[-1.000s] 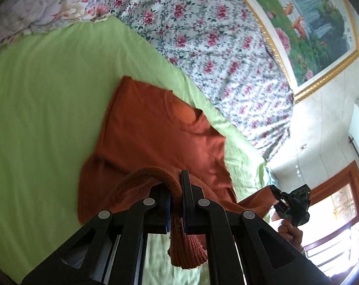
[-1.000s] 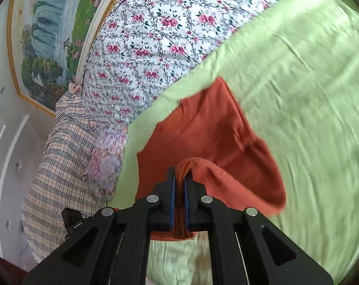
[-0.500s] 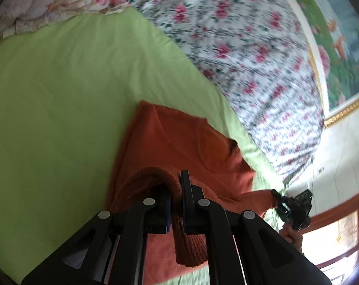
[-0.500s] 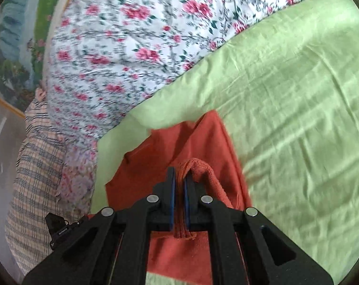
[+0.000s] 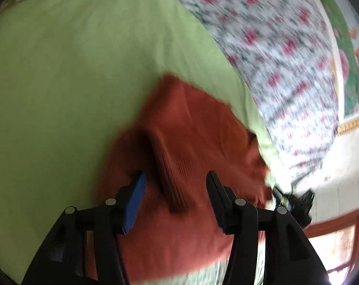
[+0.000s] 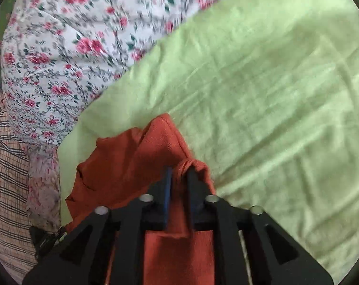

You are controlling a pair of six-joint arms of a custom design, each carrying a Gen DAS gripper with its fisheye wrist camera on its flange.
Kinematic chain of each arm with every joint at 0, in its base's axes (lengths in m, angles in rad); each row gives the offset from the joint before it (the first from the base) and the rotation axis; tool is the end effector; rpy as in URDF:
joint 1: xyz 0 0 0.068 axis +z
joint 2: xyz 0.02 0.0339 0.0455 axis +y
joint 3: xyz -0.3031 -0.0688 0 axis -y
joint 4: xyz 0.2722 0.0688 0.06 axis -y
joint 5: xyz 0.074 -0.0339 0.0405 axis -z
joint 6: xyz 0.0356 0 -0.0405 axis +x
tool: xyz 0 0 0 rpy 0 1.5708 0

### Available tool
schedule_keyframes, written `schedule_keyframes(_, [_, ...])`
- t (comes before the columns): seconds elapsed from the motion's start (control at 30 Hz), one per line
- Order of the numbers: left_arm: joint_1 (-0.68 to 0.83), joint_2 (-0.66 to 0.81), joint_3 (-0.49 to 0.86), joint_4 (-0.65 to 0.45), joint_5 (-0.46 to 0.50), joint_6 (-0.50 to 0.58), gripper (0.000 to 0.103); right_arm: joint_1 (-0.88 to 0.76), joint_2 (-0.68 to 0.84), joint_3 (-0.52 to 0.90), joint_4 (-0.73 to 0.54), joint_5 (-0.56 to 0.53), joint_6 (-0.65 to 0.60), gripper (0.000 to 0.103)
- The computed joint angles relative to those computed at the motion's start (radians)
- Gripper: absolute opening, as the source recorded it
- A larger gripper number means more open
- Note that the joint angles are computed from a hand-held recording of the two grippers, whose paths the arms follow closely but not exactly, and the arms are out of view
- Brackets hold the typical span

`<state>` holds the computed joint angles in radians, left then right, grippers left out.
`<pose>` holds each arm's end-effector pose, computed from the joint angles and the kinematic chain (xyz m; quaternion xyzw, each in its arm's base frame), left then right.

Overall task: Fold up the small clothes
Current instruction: 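Fold the held hem over the sweater with both grippers, then open both grippers and release the folded sweater onto the sheet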

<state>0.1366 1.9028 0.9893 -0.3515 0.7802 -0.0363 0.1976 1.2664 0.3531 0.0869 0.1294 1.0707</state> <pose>0.3625 0.0246 0.1265 -0.0212 0.9157 -0.3683 0.1595 0.2137 0.0381 0.1435 0.4143 0.8325 0.1665 0.3280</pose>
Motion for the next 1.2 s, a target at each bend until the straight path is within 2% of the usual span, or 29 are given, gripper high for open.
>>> schedule_keyframes(0.1, [-0.045,-0.040,-0.083,-0.063,-0.001,0.110,0.052,0.150,-0.179,-0.009,-0.135,0.150,0.054,0.036])
schedule_keyframes(0.17, [-0.104,-0.023,-0.114,-0.050,-0.018,0.117,0.052,0.267,-0.195,-0.008,-0.128,0.157,0.030,0.036])
schedule_keyframes(0.23, [-0.157,0.000,-0.121,0.006,-0.031,0.069,0.052,0.328,-0.072,0.030,-0.089,0.046,-0.060,0.036])
schedule_keyframes(0.33, [-0.199,0.043,-0.054,0.019,-0.041,0.035,0.055,0.362,0.192,0.145,-0.093,-0.087,-0.215,0.036])
schedule_keyframes(0.43, [-0.224,0.112,0.074,-0.035,-0.061,0.026,0.054,0.314,0.325,0.200,-0.080,-0.134,-0.302,0.032])
schedule_keyframes(0.5, [-0.221,0.139,0.145,-0.064,-0.090,0.038,0.049,0.225,0.339,0.191,-0.028,-0.135,-0.328,0.031])
schedule_keyframes(0.57, [-0.220,0.160,0.225,-0.067,-0.136,0.003,0.049,0.111,0.327,0.181,0.013,-0.131,-0.333,0.031])
schedule_keyframes(0.63, [-0.207,0.185,0.301,-0.034,-0.191,-0.077,0.051,0.020,0.304,0.182,0.024,-0.117,-0.325,0.031])
schedule_keyframes(0.77, [-0.167,0.223,0.385,0.000,-0.208,-0.209,0.051,-0.124,0.221,0.158,0.059,-0.111,-0.279,0.034])
schedule_keyframes(0.83, [-0.149,0.198,0.360,0.026,-0.214,-0.227,0.052,-0.132,0.167,0.139,0.050,-0.106,-0.260,0.034])
schedule_keyframes(0.93, [-0.122,0.131,0.263,0.080,-0.224,-0.240,0.061,-0.068,0.080,0.118,-0.013,-0.048,-0.241,0.034])
schedule_keyframes(1.0, [-0.093,0.095,0.199,0.089,-0.201,-0.234,0.062,-0.019,0.023,0.090,-0.048,-0.026,-0.204,0.034])
schedule_keyframes(1.13, [-0.042,0.012,0.043,0.109,-0.155,-0.218,0.062,0.128,-0.042,0.043,-0.086,0.042,-0.078,0.035])
schedule_keyframes(1.2, [-0.012,-0.060,-0.069,0.139,-0.119,-0.186,0.062,0.233,-0.003,0.055,-0.086,0.092,0.005,0.035])
